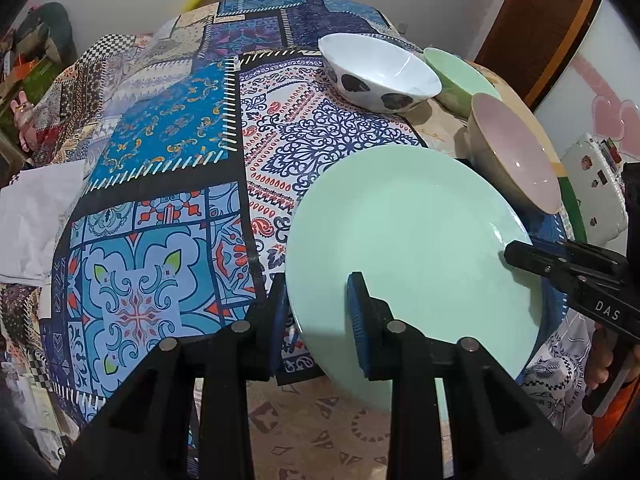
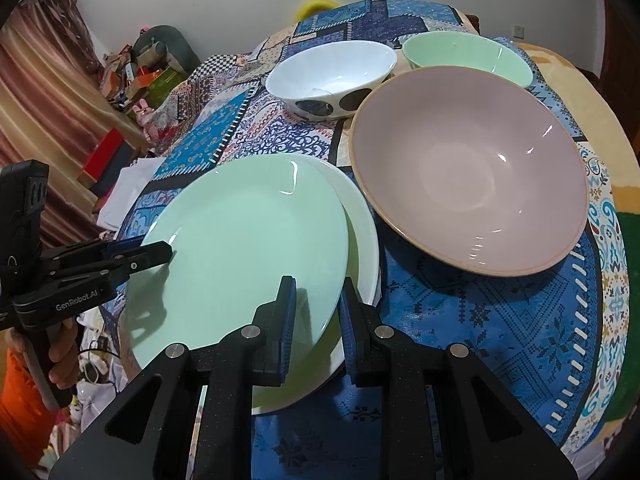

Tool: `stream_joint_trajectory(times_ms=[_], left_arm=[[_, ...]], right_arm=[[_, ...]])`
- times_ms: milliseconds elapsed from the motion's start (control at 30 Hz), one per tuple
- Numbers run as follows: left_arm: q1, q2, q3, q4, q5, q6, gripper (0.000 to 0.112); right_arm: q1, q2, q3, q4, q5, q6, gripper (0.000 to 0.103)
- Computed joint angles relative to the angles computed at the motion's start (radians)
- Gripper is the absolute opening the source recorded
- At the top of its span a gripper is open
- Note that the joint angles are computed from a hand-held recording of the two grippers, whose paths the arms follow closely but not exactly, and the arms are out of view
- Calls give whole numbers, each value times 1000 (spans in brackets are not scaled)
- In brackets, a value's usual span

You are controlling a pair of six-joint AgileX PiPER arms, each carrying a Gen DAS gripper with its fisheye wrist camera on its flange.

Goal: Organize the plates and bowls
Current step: 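Lower the pale green plate onto the white plate and open the left gripper, then move the left gripper to the large pink bowl and grasp its rim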

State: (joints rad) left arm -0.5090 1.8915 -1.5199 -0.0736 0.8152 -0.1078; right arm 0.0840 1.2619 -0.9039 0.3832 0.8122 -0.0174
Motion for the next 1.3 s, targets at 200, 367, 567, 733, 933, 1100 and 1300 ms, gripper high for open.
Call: stream_joint_trajectory(times_ms=[200,367,567,733,933,1100,1300], left_arm=[[-7,10,12,10,-7,4,29],[0,-16,42,-9,-19,29,29],[-29,-65,47,58,-26,-11,29],[-45,-107,23,29,-33,-3,49],[-88,-117,-45,11,-39,-7,71],[-125,-71,-131,37,-46,-45,89],[-149,92,-360,40,37,-42,90]], right_arm=[[-8,1,-4,4,4,-9,19],[42,-15,-12,-90,1,68,19],[47,-31,-26,-156,8,110,19],[29,-71,-52,-155,27,98,23],[10,-130,-73,-201,16,125,43],[-15,-153,-86,-304,0,200,60],[-152,-151,-81,-302,-21,145,71]])
